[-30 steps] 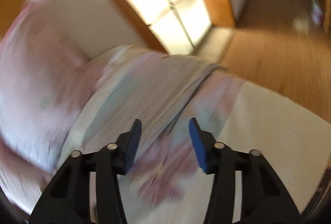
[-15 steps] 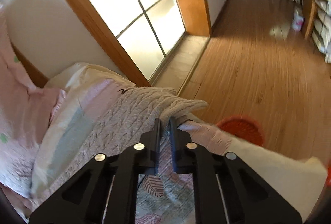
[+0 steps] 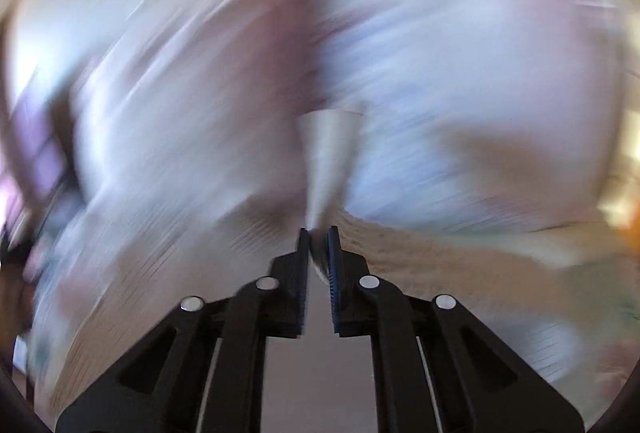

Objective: Fold small clothes

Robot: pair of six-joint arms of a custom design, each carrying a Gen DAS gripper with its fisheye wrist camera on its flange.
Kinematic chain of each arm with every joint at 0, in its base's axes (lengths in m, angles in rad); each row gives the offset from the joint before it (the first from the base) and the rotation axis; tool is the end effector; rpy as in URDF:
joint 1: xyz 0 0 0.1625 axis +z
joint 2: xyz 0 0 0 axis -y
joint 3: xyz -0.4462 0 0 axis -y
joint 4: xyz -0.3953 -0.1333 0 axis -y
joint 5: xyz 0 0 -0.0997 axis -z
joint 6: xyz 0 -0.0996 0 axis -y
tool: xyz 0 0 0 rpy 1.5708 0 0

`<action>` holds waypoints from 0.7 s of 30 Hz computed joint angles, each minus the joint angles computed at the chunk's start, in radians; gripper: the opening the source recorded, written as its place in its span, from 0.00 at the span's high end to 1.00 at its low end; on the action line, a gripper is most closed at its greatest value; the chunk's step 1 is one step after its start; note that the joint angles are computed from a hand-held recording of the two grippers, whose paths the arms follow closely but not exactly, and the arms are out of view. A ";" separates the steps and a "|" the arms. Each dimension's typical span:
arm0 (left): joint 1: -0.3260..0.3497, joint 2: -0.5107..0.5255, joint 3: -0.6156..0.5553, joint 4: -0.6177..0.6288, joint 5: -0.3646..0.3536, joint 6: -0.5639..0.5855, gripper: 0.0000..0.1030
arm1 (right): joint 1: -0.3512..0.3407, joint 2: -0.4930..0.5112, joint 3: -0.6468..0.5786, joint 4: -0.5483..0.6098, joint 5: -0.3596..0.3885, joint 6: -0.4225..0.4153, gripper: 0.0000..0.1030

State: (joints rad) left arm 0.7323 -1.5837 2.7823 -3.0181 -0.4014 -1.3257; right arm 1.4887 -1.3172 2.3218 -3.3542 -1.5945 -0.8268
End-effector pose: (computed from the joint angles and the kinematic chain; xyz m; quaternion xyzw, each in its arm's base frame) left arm -0.0312 -0.3306 0.2273 -0.2660 0.7865 -0.5321 0.1658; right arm 0.0924 -0.4741 0.2600 0.3324 -0.8633 0.3363 0.1765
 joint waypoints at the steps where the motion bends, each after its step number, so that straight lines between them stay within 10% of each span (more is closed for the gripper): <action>1: 0.014 0.004 -0.003 -0.030 -0.010 0.011 0.10 | 0.030 0.039 0.008 0.084 -0.029 -0.029 0.87; 3: 0.058 0.014 -0.010 -0.117 -0.051 0.049 0.17 | 0.038 0.064 0.032 0.127 -0.030 -0.054 0.80; 5: 0.084 0.026 -0.008 -0.200 -0.060 0.082 0.21 | 0.015 0.058 0.054 0.071 -0.003 -0.058 0.41; 7: 0.124 0.026 -0.026 -0.231 -0.060 0.108 0.29 | -0.031 0.001 0.074 0.005 0.046 -0.044 0.23; 13: 0.258 0.037 -0.088 -0.383 -0.104 0.268 0.52 | -0.163 -0.170 0.098 -0.039 0.042 -0.005 0.16; 16: 0.305 0.020 -0.141 -0.282 -0.153 0.287 0.93 | -0.232 -0.221 0.105 -0.019 0.046 0.025 0.15; 21: 0.080 0.086 -0.227 -0.112 -0.008 0.419 0.94 | -0.310 -0.291 0.125 0.038 0.088 -0.003 0.15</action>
